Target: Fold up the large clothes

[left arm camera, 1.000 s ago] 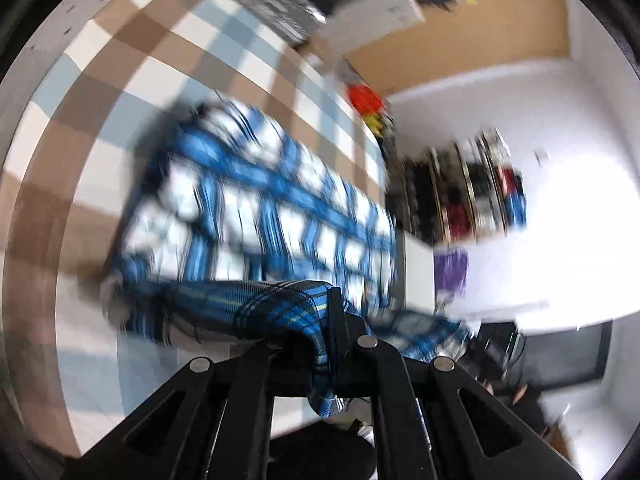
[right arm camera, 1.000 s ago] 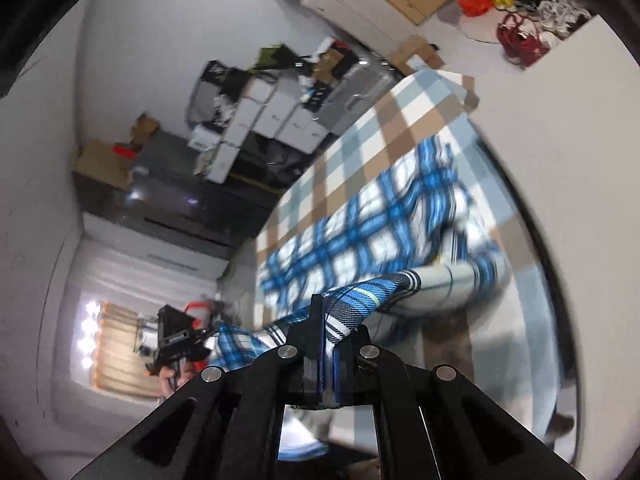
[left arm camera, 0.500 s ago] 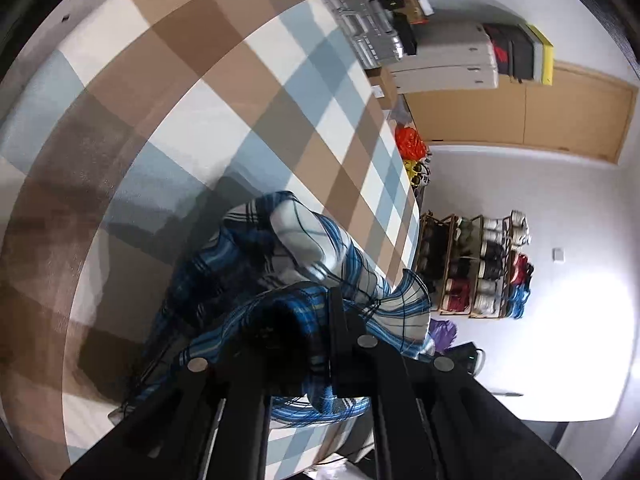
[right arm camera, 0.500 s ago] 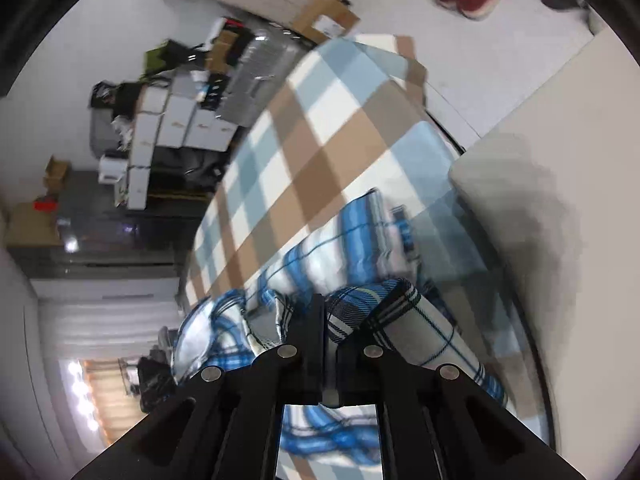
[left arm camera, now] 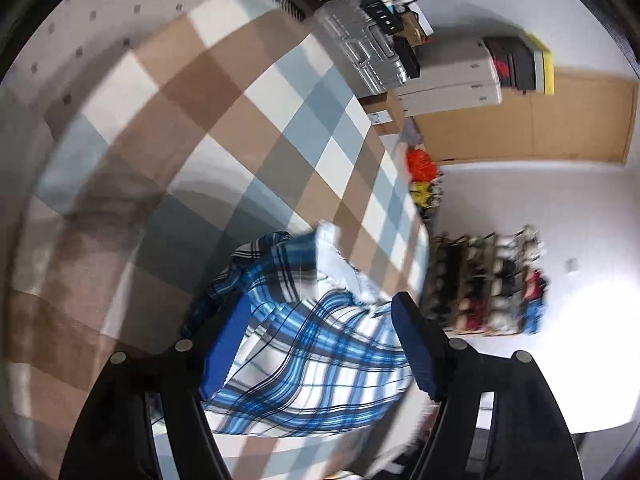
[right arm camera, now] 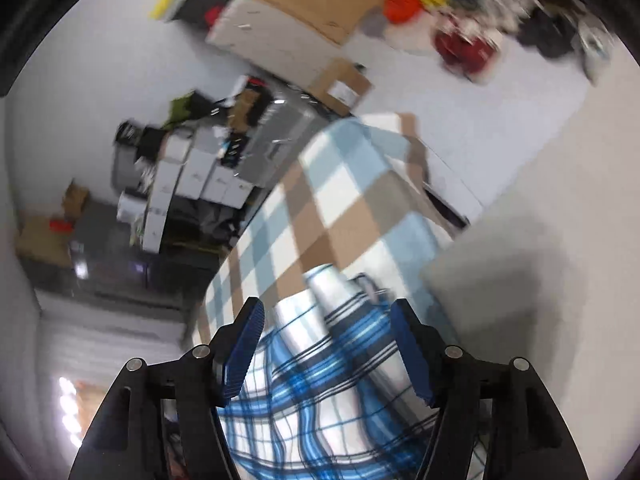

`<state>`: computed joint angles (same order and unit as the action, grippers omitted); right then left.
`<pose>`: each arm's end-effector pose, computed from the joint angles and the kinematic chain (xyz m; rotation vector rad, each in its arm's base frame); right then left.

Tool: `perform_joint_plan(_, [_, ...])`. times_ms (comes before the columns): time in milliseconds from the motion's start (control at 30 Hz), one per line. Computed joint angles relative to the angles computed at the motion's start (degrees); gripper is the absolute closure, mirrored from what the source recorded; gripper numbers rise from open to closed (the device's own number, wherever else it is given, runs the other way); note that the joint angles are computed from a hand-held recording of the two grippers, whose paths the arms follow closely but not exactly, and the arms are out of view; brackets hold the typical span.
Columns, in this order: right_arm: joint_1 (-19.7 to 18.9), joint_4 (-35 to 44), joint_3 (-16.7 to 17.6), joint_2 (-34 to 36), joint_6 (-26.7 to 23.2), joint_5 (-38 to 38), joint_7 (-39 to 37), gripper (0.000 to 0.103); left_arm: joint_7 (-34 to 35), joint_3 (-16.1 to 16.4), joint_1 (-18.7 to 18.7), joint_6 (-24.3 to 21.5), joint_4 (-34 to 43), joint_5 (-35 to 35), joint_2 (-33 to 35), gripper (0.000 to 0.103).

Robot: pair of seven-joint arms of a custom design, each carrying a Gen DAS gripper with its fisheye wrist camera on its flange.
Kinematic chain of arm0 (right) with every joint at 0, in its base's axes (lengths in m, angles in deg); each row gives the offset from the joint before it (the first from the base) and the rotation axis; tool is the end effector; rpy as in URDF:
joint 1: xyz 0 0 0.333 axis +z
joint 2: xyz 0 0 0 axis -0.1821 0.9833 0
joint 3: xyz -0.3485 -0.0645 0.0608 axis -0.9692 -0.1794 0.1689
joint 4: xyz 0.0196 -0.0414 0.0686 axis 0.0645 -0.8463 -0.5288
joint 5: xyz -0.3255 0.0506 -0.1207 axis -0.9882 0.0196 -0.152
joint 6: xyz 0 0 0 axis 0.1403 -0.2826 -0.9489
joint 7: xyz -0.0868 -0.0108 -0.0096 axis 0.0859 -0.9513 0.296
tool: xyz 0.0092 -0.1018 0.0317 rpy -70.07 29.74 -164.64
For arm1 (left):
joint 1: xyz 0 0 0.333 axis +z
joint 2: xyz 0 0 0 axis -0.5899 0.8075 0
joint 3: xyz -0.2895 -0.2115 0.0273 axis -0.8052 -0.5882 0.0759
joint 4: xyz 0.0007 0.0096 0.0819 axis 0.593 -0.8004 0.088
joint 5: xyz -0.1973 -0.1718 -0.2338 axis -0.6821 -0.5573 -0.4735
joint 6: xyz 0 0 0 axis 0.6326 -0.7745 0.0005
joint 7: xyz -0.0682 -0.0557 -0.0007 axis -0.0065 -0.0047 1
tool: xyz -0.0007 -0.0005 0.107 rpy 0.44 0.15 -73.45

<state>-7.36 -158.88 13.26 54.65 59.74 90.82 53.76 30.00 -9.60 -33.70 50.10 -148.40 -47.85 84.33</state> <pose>0.3798 -0.1351 0.5838 -0.9828 1.9894 0.0908 0.5118 -0.0717 0.5431 1.9039 -1.5092 0.7855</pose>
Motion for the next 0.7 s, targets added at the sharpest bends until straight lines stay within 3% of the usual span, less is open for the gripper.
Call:
perform_joint_plan(33, [-0.21,-0.32,1.46,-0.87,1.35,-1.73,-0.72,0.034,-0.28,-0.27,-0.23,-0.03,0.17,2.23,-0.99,0.034])
perform_joint_plan(100, [-0.52,-1.2,4.98,-2.65,4.49,-7.63,-1.15,0.019,0.6,-0.68,-0.92,0.63,0.01,4.19,-2.64,0.034])
perform_joint_plan(133, [-0.28,-1.19,6.09,-2.84,5.13,-10.37,-0.79,0.016,1.69,-0.97,-1.47,0.52,0.26,5.37,-3.41,0.034])
perform_joint_plan(300, [-0.33,-0.67,10.65,-0.82,2.55,-26.74,1.49,0.016,8.74,-4.03,-5.89,1.52,4.23,15.32,-3.61,0.034])
perform_joint_plan(367, [1.14,-0.93,9.76,0.1,2.0,-28.45,1.92,0.016,12.02,-6.19,-8.49,2.63,6.57,23.52,-1.45,0.034])
perform_joint_plan(533, [4.11,-2.52,6.91,0.32,2.54,-28.49,0.17,0.016,16.03,-8.46,-13.24,2.13,9.71,35.53,3.43,0.034])
perform_joint_plan(600, [4.67,-2.95,6.12,0.32,2.71,-28.09,-0.75,0.016,20.73,-9.27,-15.06,6.87,7.66,40.39,3.14,0.034])
perform_joint_plan(700, [5.07,-3.3,5.57,0.14,2.81,-27.25,-1.09,0.016,21.86,-9.56,-16.83,13.36,4.69,48.14,3.33,0.034])
